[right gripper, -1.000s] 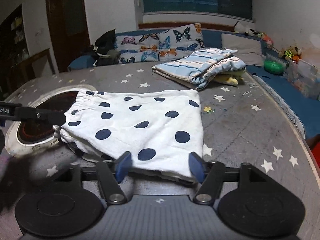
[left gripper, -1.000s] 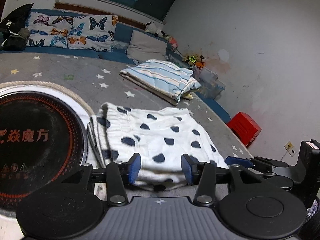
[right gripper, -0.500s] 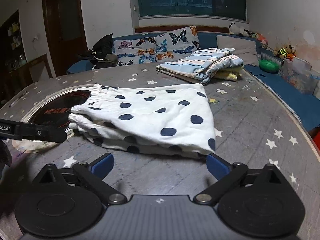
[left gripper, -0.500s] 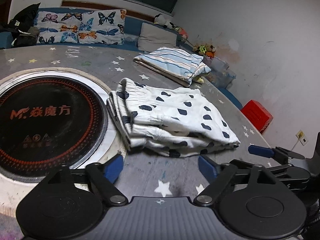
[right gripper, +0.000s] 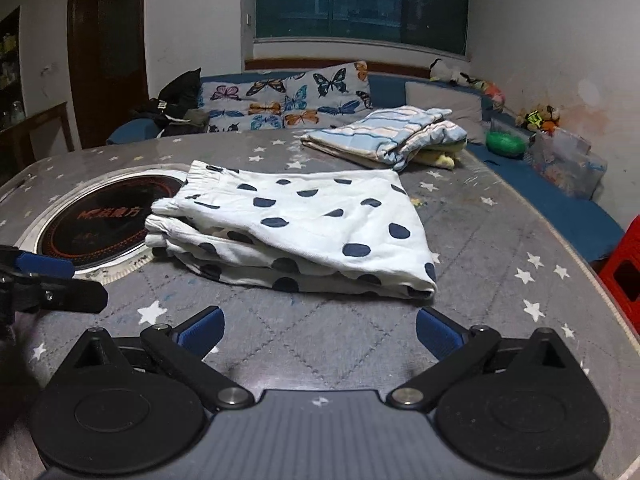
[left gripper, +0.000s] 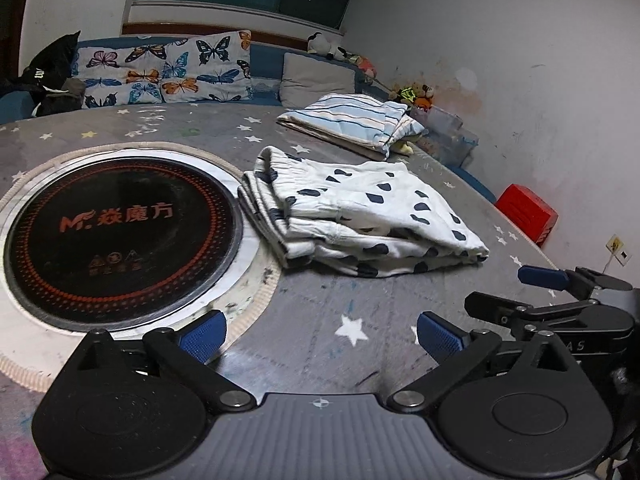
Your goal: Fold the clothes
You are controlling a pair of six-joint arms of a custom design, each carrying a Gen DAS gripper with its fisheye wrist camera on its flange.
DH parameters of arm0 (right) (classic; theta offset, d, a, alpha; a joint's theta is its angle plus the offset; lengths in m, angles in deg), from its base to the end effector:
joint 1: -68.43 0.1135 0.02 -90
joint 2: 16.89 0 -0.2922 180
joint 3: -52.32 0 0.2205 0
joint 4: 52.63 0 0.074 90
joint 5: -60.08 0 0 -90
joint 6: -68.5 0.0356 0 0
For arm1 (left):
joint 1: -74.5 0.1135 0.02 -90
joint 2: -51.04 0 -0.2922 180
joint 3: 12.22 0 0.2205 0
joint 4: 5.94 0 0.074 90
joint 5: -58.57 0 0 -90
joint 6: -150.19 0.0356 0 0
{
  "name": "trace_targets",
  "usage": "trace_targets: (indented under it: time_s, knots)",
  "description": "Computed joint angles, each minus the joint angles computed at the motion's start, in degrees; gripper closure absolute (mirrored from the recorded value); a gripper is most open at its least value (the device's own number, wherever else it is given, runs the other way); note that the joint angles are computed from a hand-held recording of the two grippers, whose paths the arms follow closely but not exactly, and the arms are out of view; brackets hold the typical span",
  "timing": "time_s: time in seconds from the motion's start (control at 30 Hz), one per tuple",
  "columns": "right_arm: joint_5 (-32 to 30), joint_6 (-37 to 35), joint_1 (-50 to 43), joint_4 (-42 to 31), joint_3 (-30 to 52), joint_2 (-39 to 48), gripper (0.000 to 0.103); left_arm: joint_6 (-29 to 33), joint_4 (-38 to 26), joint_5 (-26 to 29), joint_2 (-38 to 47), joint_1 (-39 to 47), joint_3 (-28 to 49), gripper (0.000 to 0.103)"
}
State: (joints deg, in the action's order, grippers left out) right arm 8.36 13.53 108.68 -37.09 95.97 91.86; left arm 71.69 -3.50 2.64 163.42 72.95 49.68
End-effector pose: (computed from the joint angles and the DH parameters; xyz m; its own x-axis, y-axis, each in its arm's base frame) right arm 0.2225 0.1595 0.1126 -0.5907 0.0903 -0.8018 0.1692 0.9855 -0.0138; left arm 0.3401 -0.0292 0.1366 -0.6493 0.1828 -0.7382 0.5371 0.7975 -0.2749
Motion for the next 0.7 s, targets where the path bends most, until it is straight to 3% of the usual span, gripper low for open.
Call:
trace_targets:
  time_s: [0.7]
  knots:
    - [4.4, 11.1, 7.1, -3.7, 1.4, 1.0, 0.000, -0.1, 3.8, 0.4, -2.9, 2.4, -6.4, 0.000]
